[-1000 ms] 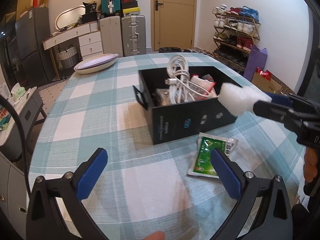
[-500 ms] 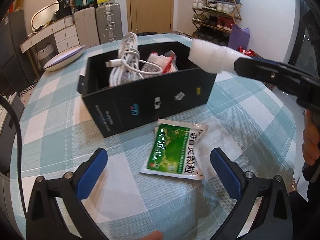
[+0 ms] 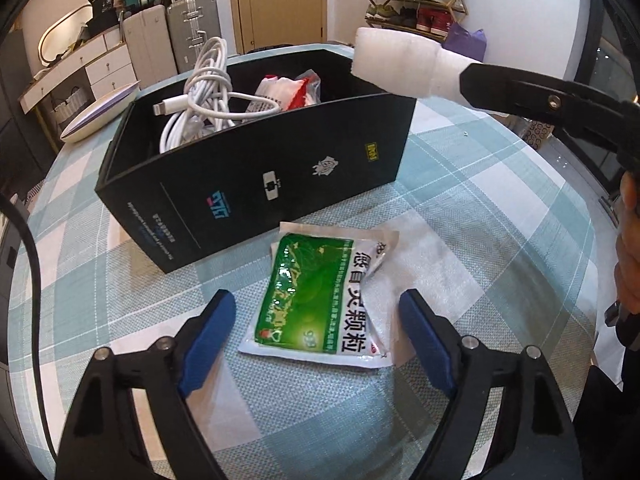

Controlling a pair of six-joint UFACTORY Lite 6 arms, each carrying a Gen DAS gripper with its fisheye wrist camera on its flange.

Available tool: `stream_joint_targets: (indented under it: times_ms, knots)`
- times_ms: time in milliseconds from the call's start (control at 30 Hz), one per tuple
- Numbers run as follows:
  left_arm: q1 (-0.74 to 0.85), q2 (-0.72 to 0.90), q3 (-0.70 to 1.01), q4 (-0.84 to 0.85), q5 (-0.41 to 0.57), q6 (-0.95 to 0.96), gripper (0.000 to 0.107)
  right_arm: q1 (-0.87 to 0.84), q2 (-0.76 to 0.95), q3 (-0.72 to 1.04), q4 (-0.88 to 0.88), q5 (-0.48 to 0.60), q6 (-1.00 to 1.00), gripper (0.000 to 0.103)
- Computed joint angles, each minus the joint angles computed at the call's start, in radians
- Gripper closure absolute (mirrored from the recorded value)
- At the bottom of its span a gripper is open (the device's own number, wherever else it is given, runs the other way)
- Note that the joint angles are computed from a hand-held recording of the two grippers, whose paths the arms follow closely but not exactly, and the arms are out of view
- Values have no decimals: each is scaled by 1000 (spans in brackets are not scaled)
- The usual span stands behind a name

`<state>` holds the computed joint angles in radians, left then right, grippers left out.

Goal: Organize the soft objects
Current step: 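Grasp the white foam block with the right gripper while the left grasps the green sachet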

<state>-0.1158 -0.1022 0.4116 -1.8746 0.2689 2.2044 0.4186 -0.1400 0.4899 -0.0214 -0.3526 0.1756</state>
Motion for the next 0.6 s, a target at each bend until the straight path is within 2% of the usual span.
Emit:
stream_joint_targets:
  times_ms: [133,200,267,400,600]
  knots:
    - [3,-13,-13,-20,13,34,39,-4,0,0,-11,0,7,50]
    - [6,-32,-25,-9,19,25,52,-6,1,0,-18,-1,12,50]
    - [17,-43,-30,17,33,2,58,-7,-2,-2,-25,-1,16,50]
    - [40,-65,-46,34,56,16,67,-8,3,1,-25,-2,13,50]
    - [64,-94,-60,93,81,-30,71,-7,2,1,-21,-4,11,50]
